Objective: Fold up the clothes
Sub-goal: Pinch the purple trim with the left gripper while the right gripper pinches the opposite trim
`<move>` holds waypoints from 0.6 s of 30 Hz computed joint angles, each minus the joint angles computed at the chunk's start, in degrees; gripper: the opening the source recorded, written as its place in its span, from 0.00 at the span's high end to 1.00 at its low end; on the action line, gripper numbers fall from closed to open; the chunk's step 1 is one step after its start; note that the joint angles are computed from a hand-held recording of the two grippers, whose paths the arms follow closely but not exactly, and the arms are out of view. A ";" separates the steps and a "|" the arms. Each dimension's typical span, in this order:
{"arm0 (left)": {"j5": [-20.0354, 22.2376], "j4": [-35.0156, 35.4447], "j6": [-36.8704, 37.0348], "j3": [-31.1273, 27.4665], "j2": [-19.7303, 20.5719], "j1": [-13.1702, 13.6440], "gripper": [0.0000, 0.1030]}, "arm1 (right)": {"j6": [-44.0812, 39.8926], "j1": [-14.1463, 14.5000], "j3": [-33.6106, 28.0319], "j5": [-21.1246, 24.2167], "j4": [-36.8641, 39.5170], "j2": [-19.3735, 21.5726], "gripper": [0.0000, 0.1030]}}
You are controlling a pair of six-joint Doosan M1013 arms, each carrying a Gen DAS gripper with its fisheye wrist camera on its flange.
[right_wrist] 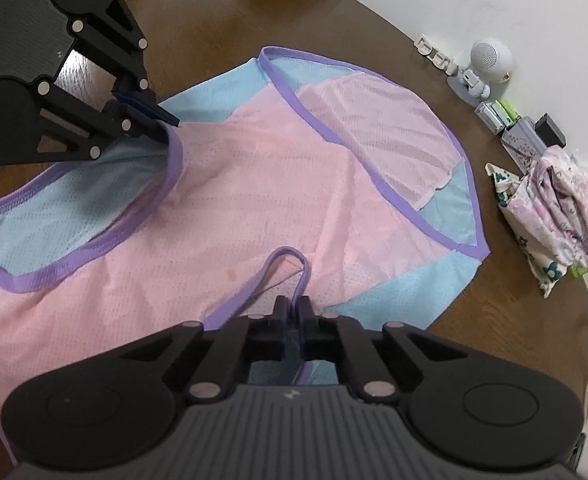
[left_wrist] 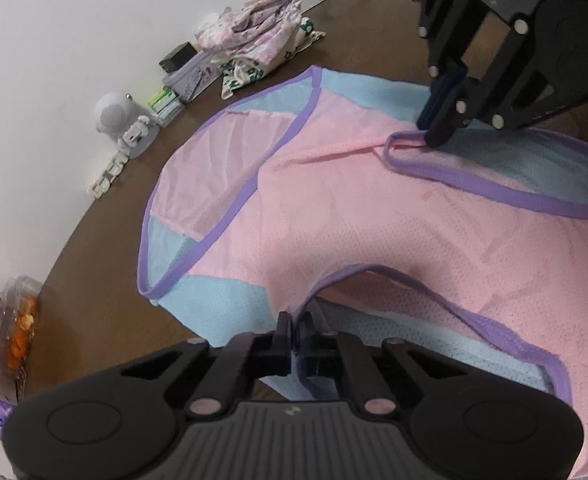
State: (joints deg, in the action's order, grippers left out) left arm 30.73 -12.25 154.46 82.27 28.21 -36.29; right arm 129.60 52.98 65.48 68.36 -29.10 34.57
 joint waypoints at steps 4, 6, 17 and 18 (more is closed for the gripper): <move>-1.19 -2.01 2.88 1.10 -0.91 0.00 0.98 | -0.70 0.46 -0.11 0.04 -0.61 -0.32 0.96; -1.10 -2.20 3.53 1.41 -1.15 -0.03 0.98 | -1.13 0.74 0.16 0.00 -0.83 -0.54 0.96; 1.22 -8.89 8.78 2.52 -1.91 0.56 0.97 | -3.79 1.84 1.95 -0.34 -0.07 -1.40 0.96; 1.56 -9.91 9.40 2.51 -1.95 0.63 0.97 | -3.77 1.86 2.12 -0.79 -0.09 -1.53 0.96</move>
